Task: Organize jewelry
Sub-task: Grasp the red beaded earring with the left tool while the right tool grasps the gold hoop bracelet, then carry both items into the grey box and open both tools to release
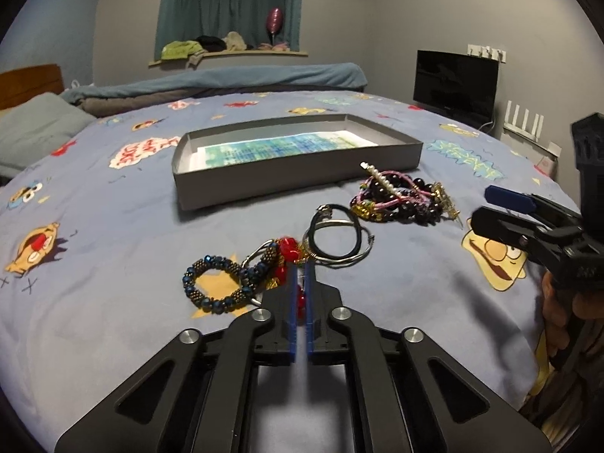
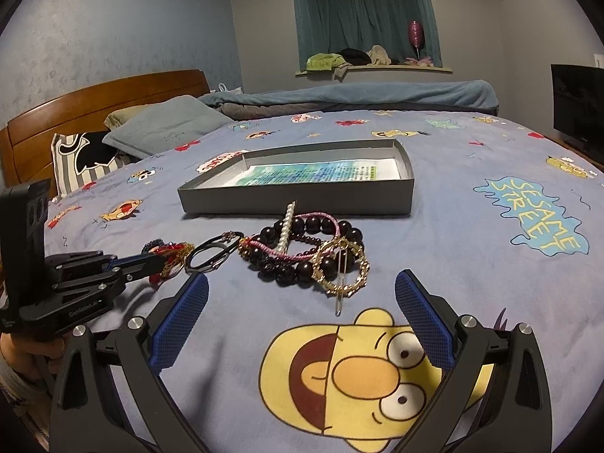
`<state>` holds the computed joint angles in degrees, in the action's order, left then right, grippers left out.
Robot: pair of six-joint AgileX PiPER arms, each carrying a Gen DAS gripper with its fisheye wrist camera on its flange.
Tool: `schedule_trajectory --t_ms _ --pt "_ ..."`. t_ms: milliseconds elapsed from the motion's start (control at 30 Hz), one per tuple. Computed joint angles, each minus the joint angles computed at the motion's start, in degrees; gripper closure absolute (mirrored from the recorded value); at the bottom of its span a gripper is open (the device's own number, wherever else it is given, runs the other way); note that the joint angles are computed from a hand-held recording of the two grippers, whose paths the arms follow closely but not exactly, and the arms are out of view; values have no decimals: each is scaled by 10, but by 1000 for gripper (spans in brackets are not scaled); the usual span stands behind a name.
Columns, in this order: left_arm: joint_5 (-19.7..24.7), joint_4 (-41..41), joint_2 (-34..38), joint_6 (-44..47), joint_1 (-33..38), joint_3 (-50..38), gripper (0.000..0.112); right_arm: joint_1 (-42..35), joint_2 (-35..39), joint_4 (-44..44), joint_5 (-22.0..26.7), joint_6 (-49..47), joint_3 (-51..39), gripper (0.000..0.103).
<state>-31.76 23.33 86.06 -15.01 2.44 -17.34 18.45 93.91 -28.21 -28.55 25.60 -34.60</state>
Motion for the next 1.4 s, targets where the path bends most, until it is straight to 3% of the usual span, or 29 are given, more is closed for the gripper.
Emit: schedule_trajectory --t_ms 133,433,533,567,600,867,1000,1400 --pt "-21 41 -17 -23 17 13 110 -20 7 -55 17 56 -25 21" --pt "-60 127 -56 -77 62 31 110 -45 57 -310 61 306 -113 40" --pt "-70 147 -60 -89 72 31 110 -44 65 -340 63 332 -123 48" --pt "-74 152 -61 -91 76 32 110 -45 64 -333 59 323 -120 59" --pt "-78 158 -62 -94 80 33 110 -45 62 -319 57 309 -116 63" --pt "-107 249 -80 -163 141 20 110 -52 33 -231 19 214 -81 63" --pt "-126 293 -87 -208 176 0 110 -67 22 -226 -11 217 -77 63" --pt "-185 383 -56 -321 241 -82 110 -72 22 -248 -10 246 -108 63"
